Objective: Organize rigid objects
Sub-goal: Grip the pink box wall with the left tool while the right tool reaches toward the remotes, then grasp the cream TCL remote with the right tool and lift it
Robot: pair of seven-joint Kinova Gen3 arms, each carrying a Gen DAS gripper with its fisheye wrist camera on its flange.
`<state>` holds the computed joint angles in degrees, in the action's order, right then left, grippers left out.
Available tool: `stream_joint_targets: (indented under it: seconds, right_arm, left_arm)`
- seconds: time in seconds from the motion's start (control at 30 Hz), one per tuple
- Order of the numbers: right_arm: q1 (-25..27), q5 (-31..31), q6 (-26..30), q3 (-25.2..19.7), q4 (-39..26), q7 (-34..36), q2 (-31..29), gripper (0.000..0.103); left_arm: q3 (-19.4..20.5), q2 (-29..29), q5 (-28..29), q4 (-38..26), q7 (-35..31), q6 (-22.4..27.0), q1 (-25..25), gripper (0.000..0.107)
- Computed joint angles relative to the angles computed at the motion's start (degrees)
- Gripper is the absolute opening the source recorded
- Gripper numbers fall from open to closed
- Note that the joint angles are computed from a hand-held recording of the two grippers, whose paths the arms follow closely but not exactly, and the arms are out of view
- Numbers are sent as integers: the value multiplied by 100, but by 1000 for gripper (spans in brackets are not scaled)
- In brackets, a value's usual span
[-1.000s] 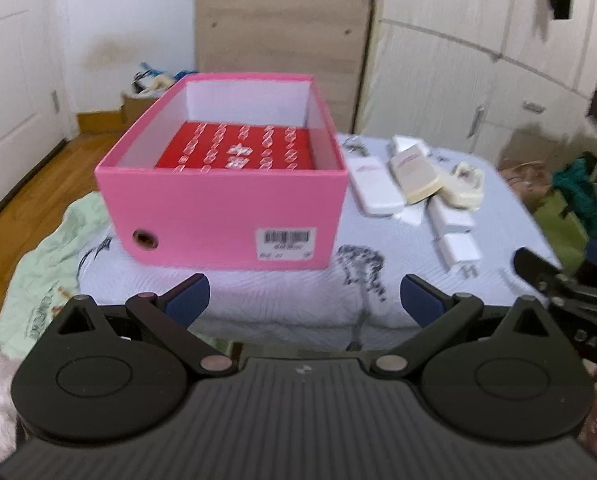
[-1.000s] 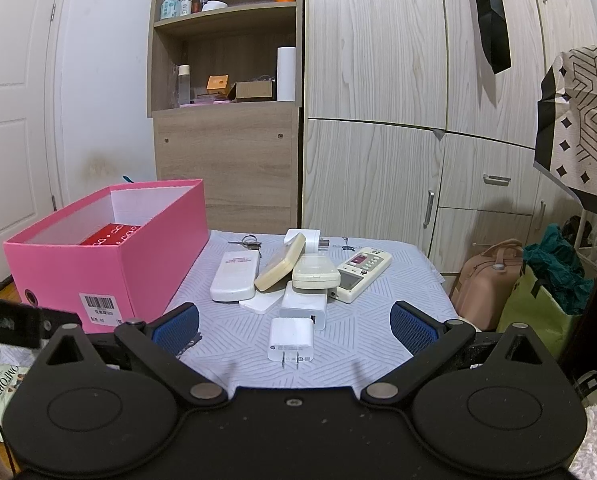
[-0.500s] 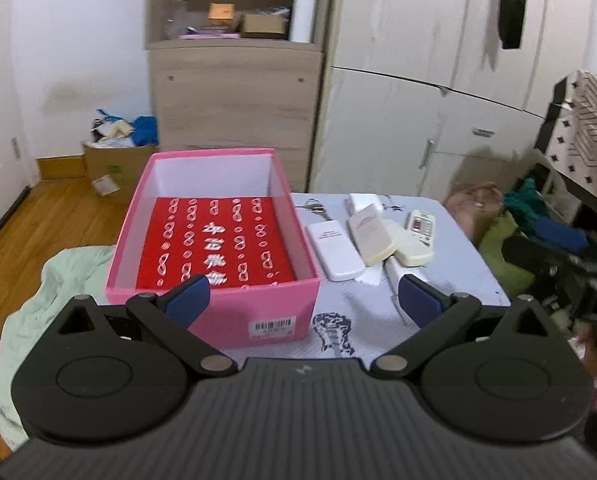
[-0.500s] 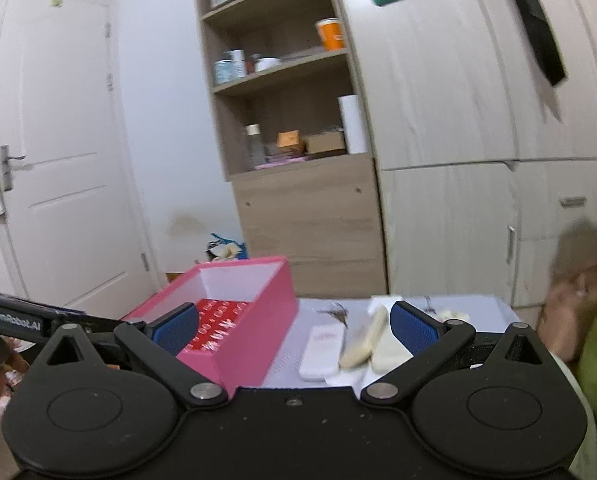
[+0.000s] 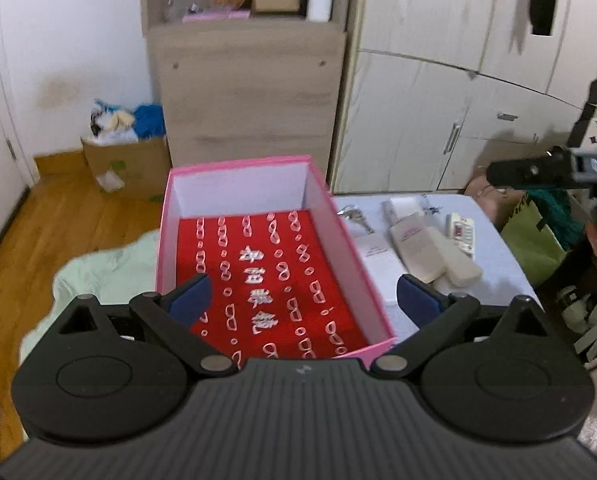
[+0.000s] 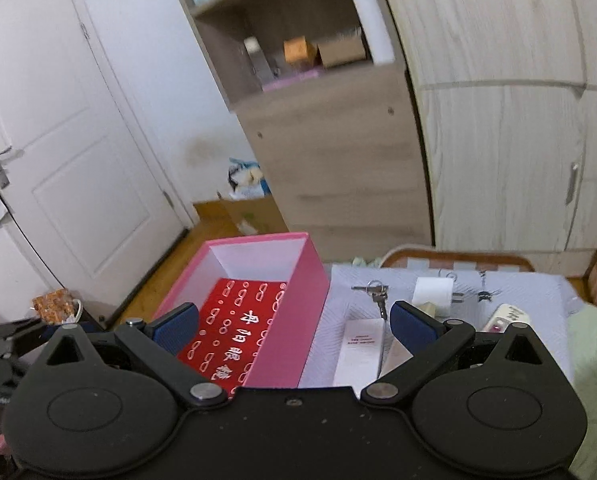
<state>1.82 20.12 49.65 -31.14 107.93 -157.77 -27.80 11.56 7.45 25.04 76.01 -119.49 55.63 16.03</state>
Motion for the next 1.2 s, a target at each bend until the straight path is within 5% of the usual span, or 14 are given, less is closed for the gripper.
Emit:
stream_joint_targets:
  seconds: [0.2, 0.37, 0.53, 0.67, 0.9, 0.97, 1.07, 1.2]
  right_arm:
    - [-145, -52, -282, 551, 562, 5, 667, 87]
    - [-463, -43, -419, 1096, 680, 47, 1235, 86]
    - [-755, 299, -273, 1294, 530, -68, 1639, 86]
    - [-991, 613, -51, 1431, 437, -158, 1851, 86]
    - [-1272, 473, -219, 1941, 586, 16, 1917, 67]
    - [-1315, 698, -151, 1860, 597, -105, 1963, 61]
    - [-1435, 980, 62, 1760, 562, -203, 2039, 35]
    - [-1516, 924, -132, 1854, 652, -180, 1818, 24]
  left_arm:
    - [-67, 686, -431, -373, 256, -132, 45, 97]
    - [-228, 1192, -1193, -764, 947, -332, 317, 97]
    - [-280, 1767, -1665, -1388, 1334, -34, 436, 96]
    - [-408, 2059, -2141, -1681, 1615, 121, 622, 79]
    - [-388, 2395, -2080, -2123, 1928, 625, 523, 22]
    - [-389, 2412, -2090, -2114, 1952, 660, 521, 18]
    - [-390, 2448, -2082, -2153, 2037, 751, 531, 17]
    - [-397, 2412, -2116, -2059, 2094, 642, 568, 4]
